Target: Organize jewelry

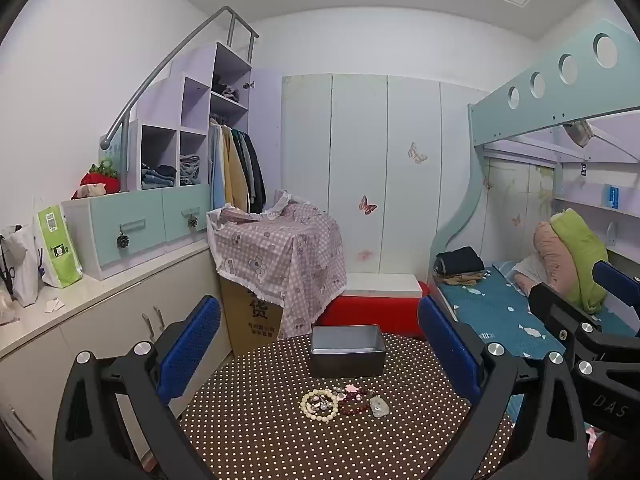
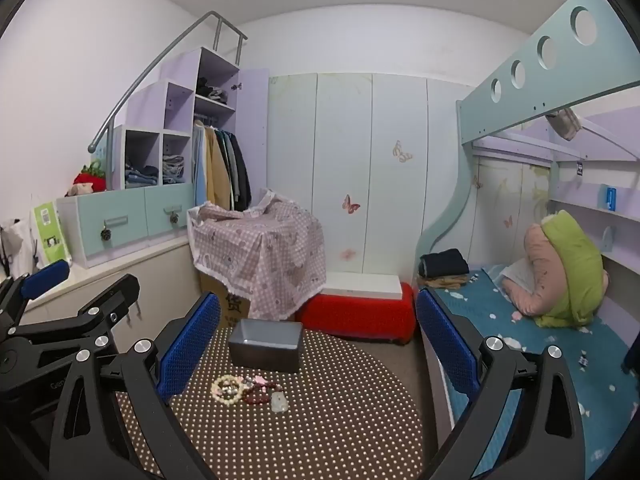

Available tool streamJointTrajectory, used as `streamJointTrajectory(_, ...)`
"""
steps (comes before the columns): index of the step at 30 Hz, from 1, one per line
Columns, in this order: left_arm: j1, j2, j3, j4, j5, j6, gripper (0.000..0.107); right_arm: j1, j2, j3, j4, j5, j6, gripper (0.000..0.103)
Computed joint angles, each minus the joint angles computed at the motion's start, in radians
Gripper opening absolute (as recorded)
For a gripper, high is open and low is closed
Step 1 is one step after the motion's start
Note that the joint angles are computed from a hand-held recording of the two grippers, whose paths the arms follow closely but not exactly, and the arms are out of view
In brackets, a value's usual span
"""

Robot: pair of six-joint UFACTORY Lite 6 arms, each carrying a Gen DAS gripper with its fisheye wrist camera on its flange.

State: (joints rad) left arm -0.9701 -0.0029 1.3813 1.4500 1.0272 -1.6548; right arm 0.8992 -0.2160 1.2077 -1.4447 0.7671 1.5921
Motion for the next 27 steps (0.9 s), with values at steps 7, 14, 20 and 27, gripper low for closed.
streamJointTrajectory(7,0.003,0.0,-0.004,0.002,-0.003,-0.008,0.096,-0.001,-0.001,-0.003,-0.008,0.0,0.001,0.095)
streamJointTrajectory(14,0.0,0.0,-0.001,0.003,0.001,-0.004,0.096,0.0,-0.003,-0.004,-0.012,0.001,0.004,0.095)
streamJointTrajectory(20,-0.012,0.019,0.017,0.007,0.02,-0.005,0.096,0.0,-0.002,-0.002,-0.011,0.001,0.002,0.095)
streamJointTrajectory(27,-0.021,0.022,0.033,-0.003,0.034,0.009,0.096,-0.003,-0.004,-0.003,-0.009,-0.002,0.0,0.095)
